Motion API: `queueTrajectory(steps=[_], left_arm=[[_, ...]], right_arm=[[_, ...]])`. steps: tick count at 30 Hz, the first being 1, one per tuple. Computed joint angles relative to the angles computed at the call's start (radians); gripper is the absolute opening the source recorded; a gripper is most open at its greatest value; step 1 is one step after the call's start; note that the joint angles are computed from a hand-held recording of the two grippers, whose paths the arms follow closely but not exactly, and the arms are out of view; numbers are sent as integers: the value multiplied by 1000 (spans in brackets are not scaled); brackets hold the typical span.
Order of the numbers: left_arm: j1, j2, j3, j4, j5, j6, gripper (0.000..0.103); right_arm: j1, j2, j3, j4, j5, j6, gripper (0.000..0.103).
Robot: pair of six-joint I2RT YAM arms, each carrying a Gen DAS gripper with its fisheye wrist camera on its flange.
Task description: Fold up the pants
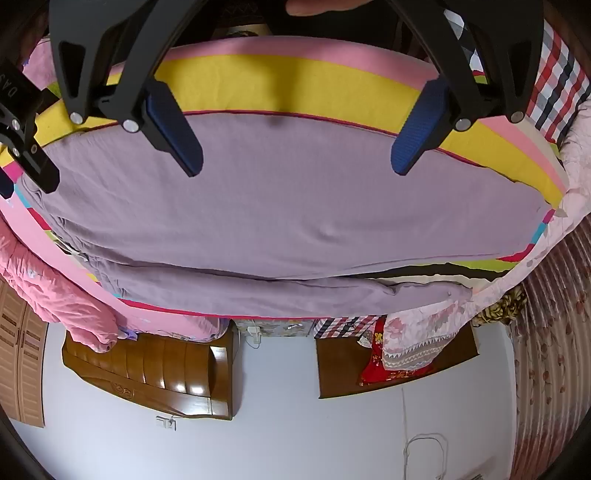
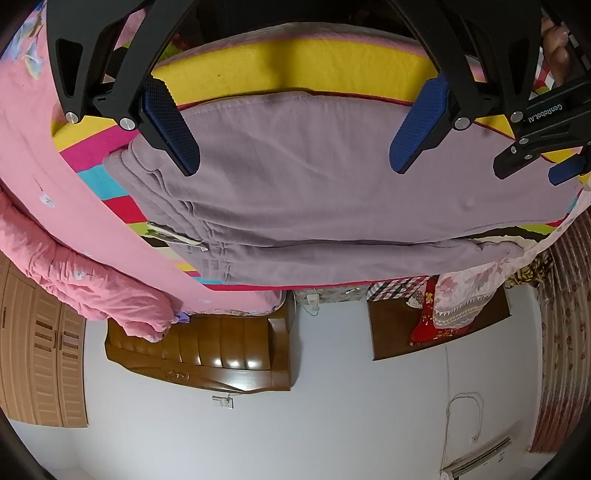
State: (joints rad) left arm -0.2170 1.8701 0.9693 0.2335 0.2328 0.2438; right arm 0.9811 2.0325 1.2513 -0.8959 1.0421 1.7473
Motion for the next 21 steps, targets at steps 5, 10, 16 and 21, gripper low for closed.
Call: queueTrajectory(steps=[5, 10, 16, 21], left_arm=[[0, 0, 1, -3, -2, 2, 102], [0, 0, 2, -5, -2, 1, 102], [-1, 1, 3, -6, -3, 0, 102], [-9, -1, 5, -14, -13, -5, 102]], right_arm=[[-2, -4, -4, 6, -1, -6, 99], [-2, -6, -4, 8, -3, -10, 99], [-2, -1, -4, 11, -7, -11, 99], [-5, 1, -3, 18, -10, -26, 99]])
